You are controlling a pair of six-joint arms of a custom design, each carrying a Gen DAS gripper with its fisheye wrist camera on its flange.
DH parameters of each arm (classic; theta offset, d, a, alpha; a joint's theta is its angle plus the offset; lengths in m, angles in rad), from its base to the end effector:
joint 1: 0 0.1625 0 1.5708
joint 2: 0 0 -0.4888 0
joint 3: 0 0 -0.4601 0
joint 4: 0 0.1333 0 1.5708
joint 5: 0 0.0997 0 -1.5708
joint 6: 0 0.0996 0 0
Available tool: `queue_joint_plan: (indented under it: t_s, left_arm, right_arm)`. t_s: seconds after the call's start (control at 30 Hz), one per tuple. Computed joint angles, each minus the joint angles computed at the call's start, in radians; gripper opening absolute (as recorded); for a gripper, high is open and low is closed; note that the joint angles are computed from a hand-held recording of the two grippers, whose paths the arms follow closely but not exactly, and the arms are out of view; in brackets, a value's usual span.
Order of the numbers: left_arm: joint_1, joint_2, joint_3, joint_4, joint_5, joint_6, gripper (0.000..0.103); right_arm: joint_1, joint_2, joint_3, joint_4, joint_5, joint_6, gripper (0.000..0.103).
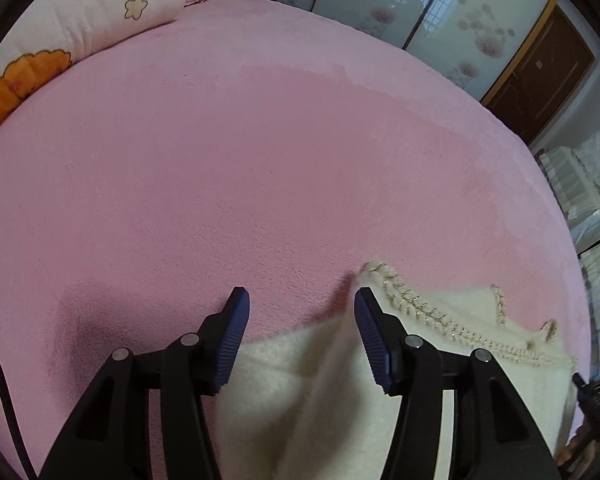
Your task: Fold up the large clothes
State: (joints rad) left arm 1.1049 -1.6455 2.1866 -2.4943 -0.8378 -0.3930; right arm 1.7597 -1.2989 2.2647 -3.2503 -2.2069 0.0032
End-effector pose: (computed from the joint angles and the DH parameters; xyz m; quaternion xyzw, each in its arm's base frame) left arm -0.0361 -0.5169 0.3815 -0.0347 0.9184 -0.3078 0.2460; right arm 0.1706 -0.4976 0.2596 -0.0263 -0.8963 0.3584 0.2598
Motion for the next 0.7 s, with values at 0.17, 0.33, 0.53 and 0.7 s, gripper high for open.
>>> queue_joint_plan:
  t_s: [0.17, 0.33, 0.53, 0.7]
  left_arm:
    - [-0.02, 0.045, -0.014, 0.029, 0.003, 0.06, 0.054]
    - [-0.096, 0.106, 0.013, 0.064, 0.146, 0.091, 0.006]
    - [-0.153, 0.098, 0.091, -0.039, 0.287, 0.087, 0.005]
    - [-0.173, 0.118, 0.058, 0.124, 0.341, -0.048, 0.015]
  right_arm:
    - [0.03, 0.057, -0.024, 0.002, -0.056, -0.051, 0.052]
    - [0.022, 0.065, -0.011, -0.038, -0.053, -0.076, 0.042]
    - [0.03, 0.064, -0.008, -0.075, -0.106, -0.092, 0.011]
    - [0.036, 0.066, -0.031, 0.025, -0.166, 0.023, 0.016]
